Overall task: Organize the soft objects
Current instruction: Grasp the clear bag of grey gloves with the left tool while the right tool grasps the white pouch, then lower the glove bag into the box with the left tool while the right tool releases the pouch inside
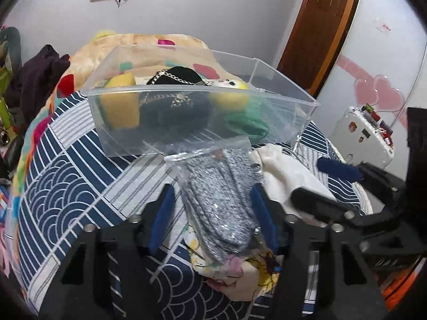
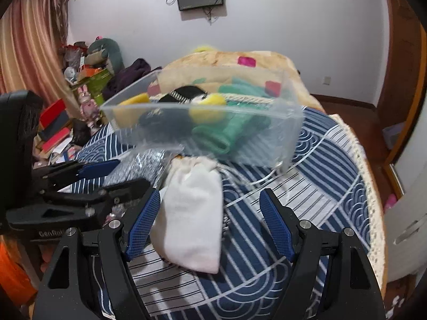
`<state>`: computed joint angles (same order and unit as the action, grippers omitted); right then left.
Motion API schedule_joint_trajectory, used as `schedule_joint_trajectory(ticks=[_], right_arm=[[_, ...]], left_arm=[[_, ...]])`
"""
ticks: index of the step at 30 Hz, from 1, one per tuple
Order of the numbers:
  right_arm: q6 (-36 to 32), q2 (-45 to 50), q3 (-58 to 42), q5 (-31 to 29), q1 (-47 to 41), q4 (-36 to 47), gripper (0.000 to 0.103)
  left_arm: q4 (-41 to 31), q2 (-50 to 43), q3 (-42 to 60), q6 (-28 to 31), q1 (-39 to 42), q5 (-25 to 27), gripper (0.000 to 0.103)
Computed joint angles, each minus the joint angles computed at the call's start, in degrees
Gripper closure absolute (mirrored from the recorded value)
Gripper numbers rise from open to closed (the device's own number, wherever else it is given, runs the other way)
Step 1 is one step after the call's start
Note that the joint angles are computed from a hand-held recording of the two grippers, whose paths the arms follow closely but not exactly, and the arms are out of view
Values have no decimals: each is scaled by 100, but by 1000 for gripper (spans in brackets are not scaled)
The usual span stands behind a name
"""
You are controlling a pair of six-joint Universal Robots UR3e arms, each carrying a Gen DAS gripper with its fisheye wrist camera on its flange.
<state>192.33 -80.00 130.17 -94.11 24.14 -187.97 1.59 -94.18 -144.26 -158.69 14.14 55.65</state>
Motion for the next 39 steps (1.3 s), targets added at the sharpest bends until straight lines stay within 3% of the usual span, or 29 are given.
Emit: schedule_joint_trajectory(ticks=[7,11,18,27,33,39], right_arm=[[-96,232,-86,269,-48,70,32],[-143,219,-54,372,-59,70,51],[-246,106,119,266,-72,-206,77],[-190,-298,424,122,-87,-567,83],[-174,-609,602,72,-82,-842,84],[-152,-348,375,-15,-48,-741,83]], left_arm=[[148,141,-223,30,-17,-95,71],[31,461,-356,92,47,-149,79],[-438,1214,-562,254,433,-443,80],[-1401,2179,-551,536,1087,-965,80],[-1657,2450,-460,551,1260,-1091,80],[-2039,2765,-500,687,1469,-1232,80]])
